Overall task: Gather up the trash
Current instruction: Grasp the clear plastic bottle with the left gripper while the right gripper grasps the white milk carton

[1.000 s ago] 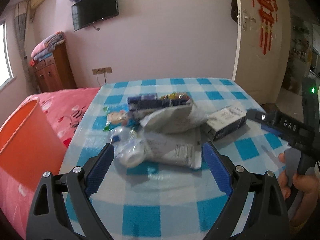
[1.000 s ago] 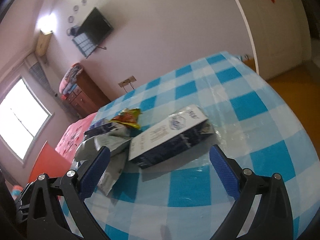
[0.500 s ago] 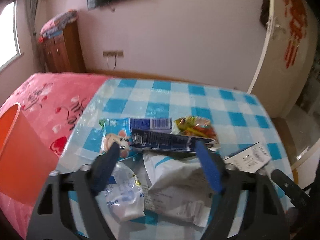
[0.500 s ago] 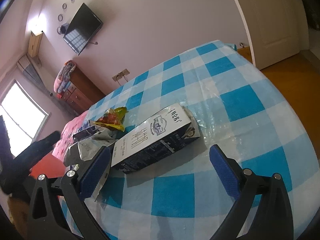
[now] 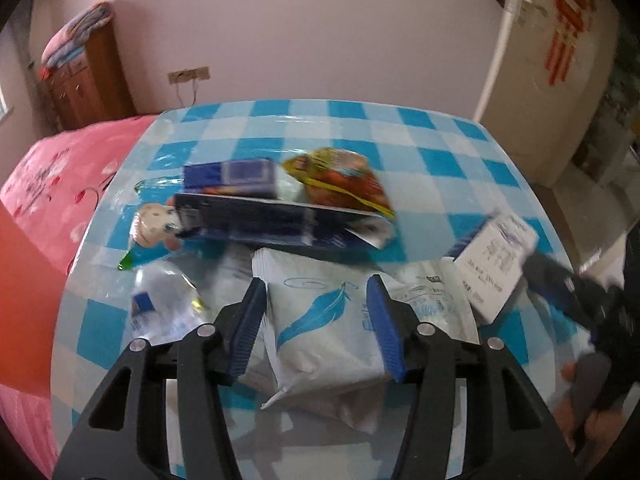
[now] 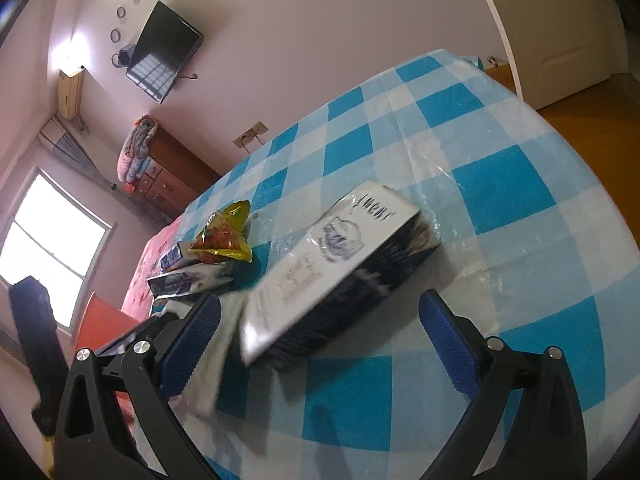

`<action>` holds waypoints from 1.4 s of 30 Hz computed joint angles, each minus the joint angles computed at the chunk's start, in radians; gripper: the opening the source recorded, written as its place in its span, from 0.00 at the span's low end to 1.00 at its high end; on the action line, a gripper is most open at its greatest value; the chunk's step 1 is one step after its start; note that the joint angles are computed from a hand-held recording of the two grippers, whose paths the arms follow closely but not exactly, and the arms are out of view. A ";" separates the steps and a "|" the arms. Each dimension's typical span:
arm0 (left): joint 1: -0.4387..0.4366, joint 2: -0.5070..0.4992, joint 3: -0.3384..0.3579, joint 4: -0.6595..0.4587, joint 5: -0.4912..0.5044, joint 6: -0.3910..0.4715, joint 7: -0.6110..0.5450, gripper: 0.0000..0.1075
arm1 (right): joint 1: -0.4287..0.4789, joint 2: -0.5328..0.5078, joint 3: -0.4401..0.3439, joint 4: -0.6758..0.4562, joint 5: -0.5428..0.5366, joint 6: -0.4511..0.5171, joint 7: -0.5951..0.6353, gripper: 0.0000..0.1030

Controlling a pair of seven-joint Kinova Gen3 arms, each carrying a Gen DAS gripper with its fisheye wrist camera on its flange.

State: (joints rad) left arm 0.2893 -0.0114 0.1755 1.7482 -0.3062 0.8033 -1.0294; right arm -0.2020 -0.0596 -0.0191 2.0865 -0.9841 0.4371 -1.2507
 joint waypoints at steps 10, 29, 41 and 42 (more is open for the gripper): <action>0.042 -0.083 -0.019 0.083 0.248 -0.007 -0.148 0.50 | 0.009 0.022 -0.030 -0.046 0.220 0.003 -0.161 0.95; -0.174 -0.127 -0.010 0.129 0.013 -0.009 0.100 0.62 | -0.095 0.039 -0.112 -0.109 0.820 -0.010 -0.596 0.95; -0.180 -0.051 -0.057 0.100 0.067 -0.009 0.089 0.53 | -0.103 0.065 -0.113 -0.136 0.801 0.013 -0.537 0.94; -0.175 -0.046 -0.057 0.096 0.058 -0.005 0.097 0.50 | -0.104 0.066 -0.114 -0.137 0.804 0.014 -0.539 0.93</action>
State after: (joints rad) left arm 0.1148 -0.0573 0.1186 1.8446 -0.2485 0.7983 -0.9326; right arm -0.3061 0.0060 -0.1327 1.9491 -0.1804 0.4512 -1.7894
